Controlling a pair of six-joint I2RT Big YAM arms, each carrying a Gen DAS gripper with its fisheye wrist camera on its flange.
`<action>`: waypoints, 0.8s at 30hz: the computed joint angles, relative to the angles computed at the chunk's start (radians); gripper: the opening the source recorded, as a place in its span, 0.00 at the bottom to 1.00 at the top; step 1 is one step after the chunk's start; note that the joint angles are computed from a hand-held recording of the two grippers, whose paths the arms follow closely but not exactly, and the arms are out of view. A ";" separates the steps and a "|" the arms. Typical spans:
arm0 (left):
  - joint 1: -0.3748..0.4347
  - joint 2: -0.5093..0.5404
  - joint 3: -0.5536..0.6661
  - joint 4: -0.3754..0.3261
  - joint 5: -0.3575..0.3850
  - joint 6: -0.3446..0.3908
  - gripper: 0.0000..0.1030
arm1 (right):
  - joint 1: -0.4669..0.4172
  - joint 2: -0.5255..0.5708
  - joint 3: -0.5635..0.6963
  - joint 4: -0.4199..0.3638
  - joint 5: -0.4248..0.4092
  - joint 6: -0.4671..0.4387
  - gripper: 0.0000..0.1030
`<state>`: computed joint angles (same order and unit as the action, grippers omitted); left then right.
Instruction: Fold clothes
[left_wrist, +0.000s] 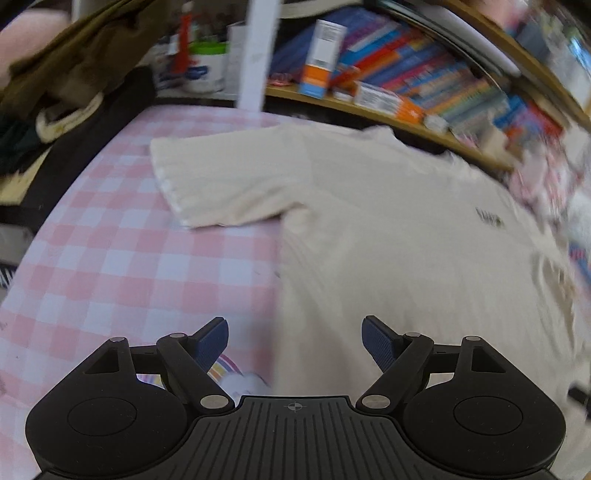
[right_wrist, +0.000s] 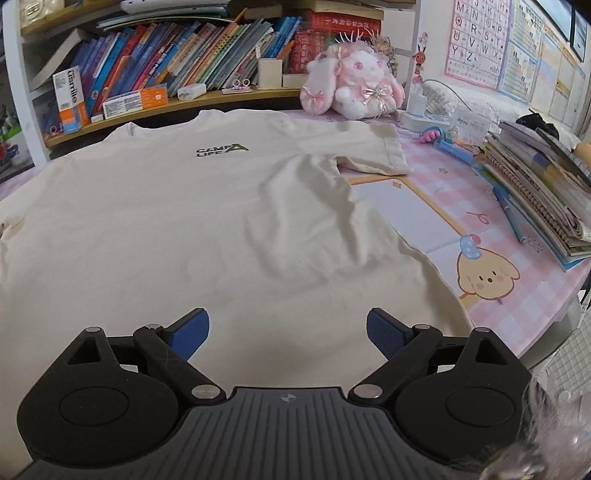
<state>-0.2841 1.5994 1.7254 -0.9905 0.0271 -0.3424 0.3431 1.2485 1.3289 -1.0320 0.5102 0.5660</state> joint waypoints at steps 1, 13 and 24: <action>0.014 0.005 0.002 0.009 0.016 -0.018 0.78 | 0.010 0.004 0.006 -0.011 0.014 0.011 0.90; 0.167 0.089 0.021 0.113 0.240 -0.372 0.57 | 0.068 0.038 0.064 -0.119 0.075 0.074 0.90; 0.215 0.171 0.052 0.286 0.295 -0.817 0.55 | 0.100 0.043 0.086 -0.181 0.089 0.075 0.90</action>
